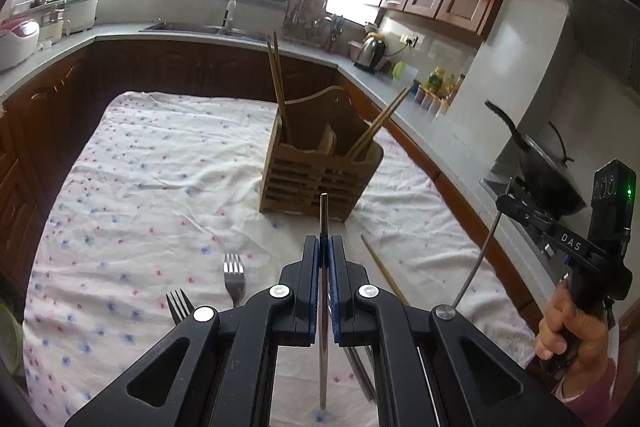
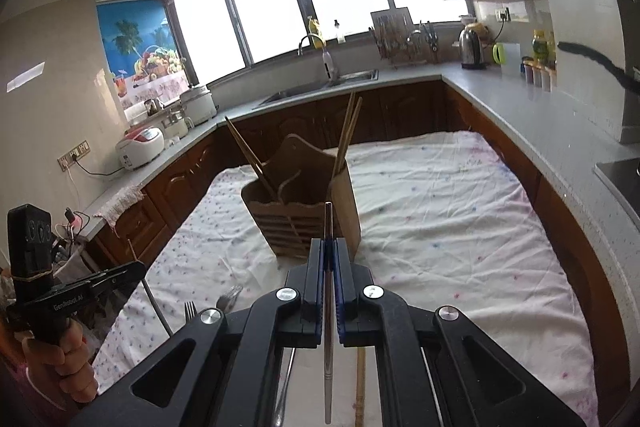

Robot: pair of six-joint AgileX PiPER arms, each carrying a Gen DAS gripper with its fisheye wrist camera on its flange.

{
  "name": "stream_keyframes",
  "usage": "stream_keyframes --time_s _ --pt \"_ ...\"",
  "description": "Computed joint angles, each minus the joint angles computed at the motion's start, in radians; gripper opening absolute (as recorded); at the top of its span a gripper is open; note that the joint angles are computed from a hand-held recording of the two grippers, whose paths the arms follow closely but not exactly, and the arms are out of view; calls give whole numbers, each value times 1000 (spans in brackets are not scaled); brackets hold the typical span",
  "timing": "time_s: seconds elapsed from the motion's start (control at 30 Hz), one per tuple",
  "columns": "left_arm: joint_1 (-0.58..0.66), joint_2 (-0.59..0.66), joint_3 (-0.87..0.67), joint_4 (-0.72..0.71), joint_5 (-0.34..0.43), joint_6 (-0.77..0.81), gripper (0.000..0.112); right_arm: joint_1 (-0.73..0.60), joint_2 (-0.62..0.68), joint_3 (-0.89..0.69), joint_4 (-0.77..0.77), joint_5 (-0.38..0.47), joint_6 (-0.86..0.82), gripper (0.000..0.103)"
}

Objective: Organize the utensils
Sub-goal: 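Carry the metal chopstick with the left tool into the holder while the right tool carries its bamboo chopstick there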

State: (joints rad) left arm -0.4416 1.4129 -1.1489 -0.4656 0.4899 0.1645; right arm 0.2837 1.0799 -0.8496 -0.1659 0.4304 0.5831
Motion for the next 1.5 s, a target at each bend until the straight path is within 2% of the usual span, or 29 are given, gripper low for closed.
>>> stream_keyframes --time_s 0.2,0.7,1.2,1.37,1.5 --pt "16 -22 12 -15 -16 12 3 28 -6 -9 -98 -11 109 5" --pt "42 -46 9 -31 -37 23 3 33 30 -42 -162 -46 180 5" --pt "57 33 -121 -27 -57 21 3 -40 109 -112 -98 -146 106 5" --pt "55 98 -193 -19 -75 15 3 -89 170 -157 23 -195 -17 5" --pt "54 158 -269 1 -84 3 2 -108 214 -199 54 -227 -42 5"
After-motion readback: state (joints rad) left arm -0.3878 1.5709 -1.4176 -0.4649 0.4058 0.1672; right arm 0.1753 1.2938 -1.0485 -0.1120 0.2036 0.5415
